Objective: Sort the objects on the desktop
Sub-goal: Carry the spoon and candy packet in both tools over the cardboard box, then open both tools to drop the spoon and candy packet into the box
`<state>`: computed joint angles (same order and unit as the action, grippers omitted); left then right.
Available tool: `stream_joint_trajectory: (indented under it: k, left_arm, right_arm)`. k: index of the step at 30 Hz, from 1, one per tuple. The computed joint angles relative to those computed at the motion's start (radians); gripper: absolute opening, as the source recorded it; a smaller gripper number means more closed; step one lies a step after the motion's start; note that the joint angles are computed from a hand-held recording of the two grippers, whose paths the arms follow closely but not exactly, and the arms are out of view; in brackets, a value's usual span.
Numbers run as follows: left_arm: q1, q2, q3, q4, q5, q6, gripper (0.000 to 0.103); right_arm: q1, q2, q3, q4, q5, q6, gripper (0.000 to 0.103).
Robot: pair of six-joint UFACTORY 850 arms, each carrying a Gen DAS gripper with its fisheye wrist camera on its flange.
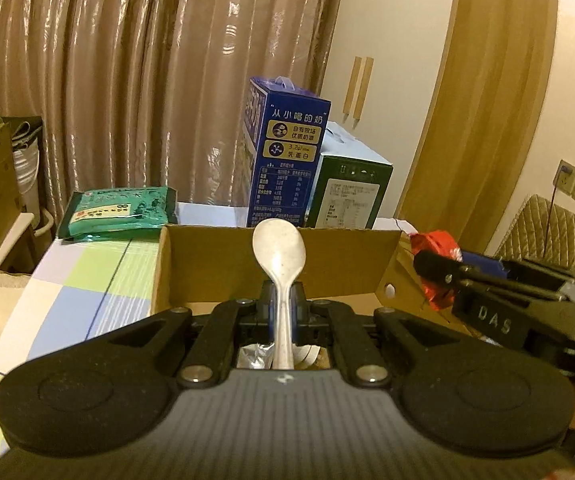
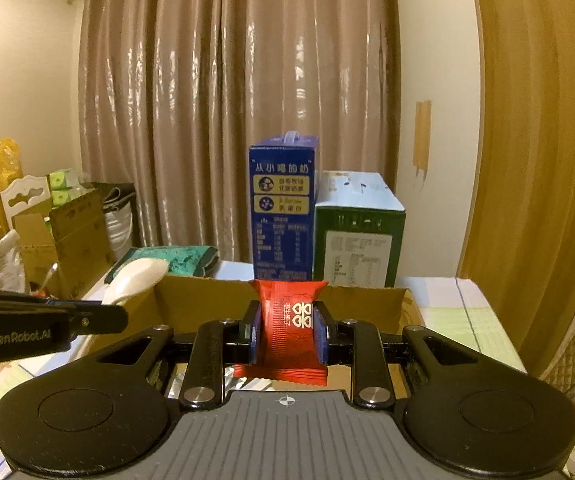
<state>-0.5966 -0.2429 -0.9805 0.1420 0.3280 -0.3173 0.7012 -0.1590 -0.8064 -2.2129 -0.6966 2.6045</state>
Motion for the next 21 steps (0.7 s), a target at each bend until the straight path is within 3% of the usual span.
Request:
stream_joint_trajectory:
  k: [8,17,21]
  left_arm:
    - [0.010,-0.080,-0.076,0.079,0.003,-0.076,0.004]
    - [0.020,-0.144,-0.132,0.012,0.013,-0.008,0.005]
    - [0.027,-0.157,-0.140,0.064,0.004,-0.053,0.020]
  right_arm:
    - [-0.031,-0.035,-0.030,0.001,0.031,0.034,0.023]
    - [-0.046,-0.073,-0.061,-0.010,0.051,0.038,0.023]
    - [-0.050,-0.082,-0.070,-0.017,0.057,0.045,0.023]
